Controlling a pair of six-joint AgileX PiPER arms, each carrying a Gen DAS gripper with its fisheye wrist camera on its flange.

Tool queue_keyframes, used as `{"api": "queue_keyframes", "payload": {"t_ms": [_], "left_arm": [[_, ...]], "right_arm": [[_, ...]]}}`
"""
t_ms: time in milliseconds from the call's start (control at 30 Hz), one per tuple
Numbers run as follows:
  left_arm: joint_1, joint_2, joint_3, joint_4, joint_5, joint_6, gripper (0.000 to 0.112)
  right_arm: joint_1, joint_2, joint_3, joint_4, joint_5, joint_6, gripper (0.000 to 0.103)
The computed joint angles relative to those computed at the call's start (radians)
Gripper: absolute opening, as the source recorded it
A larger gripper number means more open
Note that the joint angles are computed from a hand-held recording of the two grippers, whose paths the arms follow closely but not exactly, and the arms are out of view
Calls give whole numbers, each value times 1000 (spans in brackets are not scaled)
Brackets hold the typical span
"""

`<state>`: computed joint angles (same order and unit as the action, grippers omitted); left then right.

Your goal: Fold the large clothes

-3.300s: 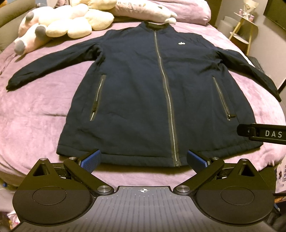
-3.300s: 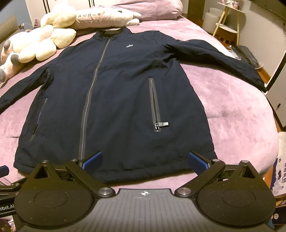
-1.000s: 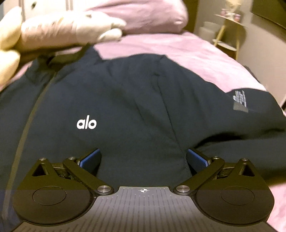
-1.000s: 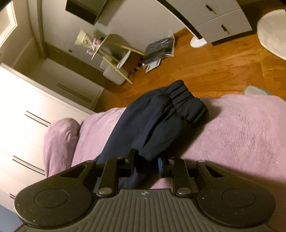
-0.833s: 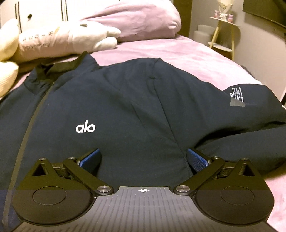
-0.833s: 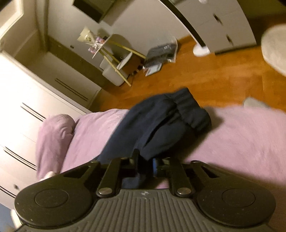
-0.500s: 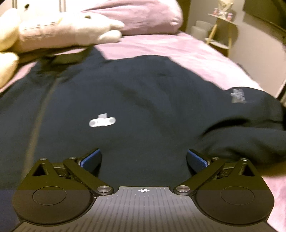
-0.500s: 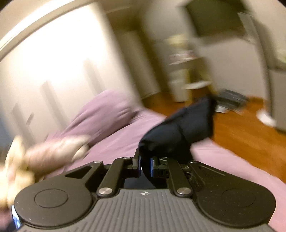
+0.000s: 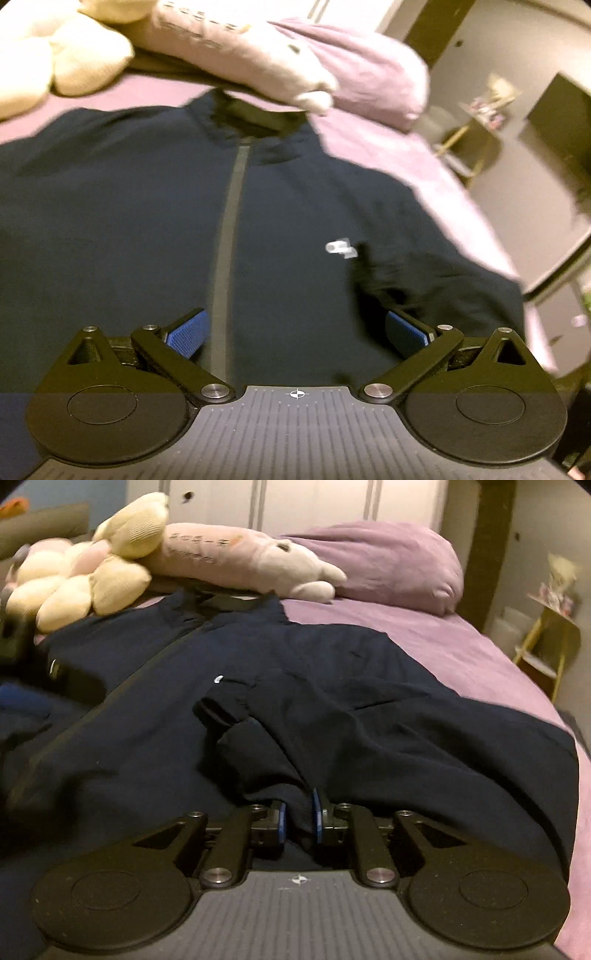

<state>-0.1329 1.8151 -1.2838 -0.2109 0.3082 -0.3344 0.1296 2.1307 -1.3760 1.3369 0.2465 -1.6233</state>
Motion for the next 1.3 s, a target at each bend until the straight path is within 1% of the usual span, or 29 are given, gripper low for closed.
{"api": "queue_keyframes", "payload": {"t_ms": [33, 67, 100, 133, 167, 200, 267, 300, 333, 367, 400, 433, 467, 500, 533, 567, 600, 633, 667, 700, 733, 833, 867, 1000, 1067, 1100, 1200, 1233, 1300], "left_arm": [[-1, 13, -13, -91, -7, 79, 103], [-5, 32, -37, -149, -6, 130, 103], [-14, 54, -66, -168, 0, 148, 103], [-24, 78, -91, -168, 1, 152, 103], [-30, 107, -126, -181, 13, 165, 103], [-39, 132, -150, -188, 19, 169, 103], [-38, 192, -212, -284, 51, 247, 103], [-36, 228, -253, -314, 76, 262, 103], [-37, 258, -291, -304, 95, 237, 103], [-38, 293, -335, -301, 114, 220, 98], [-40, 314, -362, -288, 126, 197, 91], [-44, 341, -404, -245, 148, 144, 69], [-49, 369, -453, -188, 183, 81, 47], [-51, 394, -497, -167, 216, 51, 45], [-51, 408, -520, -154, 229, 34, 41], [-54, 413, -532, -136, 231, 21, 35], [-57, 409, -533, -119, 229, 11, 33], [-57, 399, -525, -113, 221, 5, 25], [-51, 376, -497, -147, 200, 28, 14], [-37, 350, -473, -209, 189, 76, 14], [-26, 324, -451, -234, 177, 102, 13], [9, 236, -376, -266, 135, 158, 12], [24, 212, -357, -284, 132, 179, 12], [67, 102, -255, -207, 95, 160, 12], [97, 51, -208, -165, 84, 135, 12], [117, 24, -183, -148, 79, 120, 12], [184, -27, -144, -135, 70, 114, 11], [205, -42, -131, -95, 60, 87, 11], [232, -70, -100, 51, 41, -36, 11]], "right_arm": [[-21, -8, -5, -73, 55, 76, 36], [-53, -16, -34, -139, 148, 172, 45], [-76, -16, -62, -165, 233, 228, 69], [-105, -36, -53, -152, 302, 245, 82], [-132, -63, -30, -98, 345, 221, 82], [-159, -91, 20, -6, 358, 157, 82], [-230, -129, 120, 176, 410, 35, 80], [-268, -139, 159, 227, 443, 31, 72], [-299, -131, 168, 250, 472, 65, 57], [-338, -121, 180, 261, 506, 121, 50], [-374, -105, 184, 267, 542, 180, 40], [-413, -84, 186, 269, 586, 235, 36], [-446, -65, 190, 271, 622, 284, 35], [-471, -51, 192, 270, 641, 320, 35], [-486, -45, 193, 264, 643, 354, 35], [-507, -36, 202, 272, 656, 365, 35], [-523, -28, 215, 285, 671, 369, 35], [-539, -20, 220, 291, 682, 390, 35], [-550, -9, 218, 292, 691, 415, 35], [-554, 9, 206, 306, 706, 445, 36], [-565, 20, 203, 314, 726, 470, 38], [-576, 38, 192, 351, 757, 538, 43], [-543, 47, 157, 363, 732, 575, 44], [-496, 68, 84, 347, 670, 687, 44], [-473, 86, 37, 327, 667, 752, 41], [-461, 80, 25, 327, 669, 750, 39], [-446, 33, 50, 372, 705, 653, 40], [-438, 21, 57, 381, 711, 631, 45], [-417, 25, 35, 349, 700, 656, 61]]}}
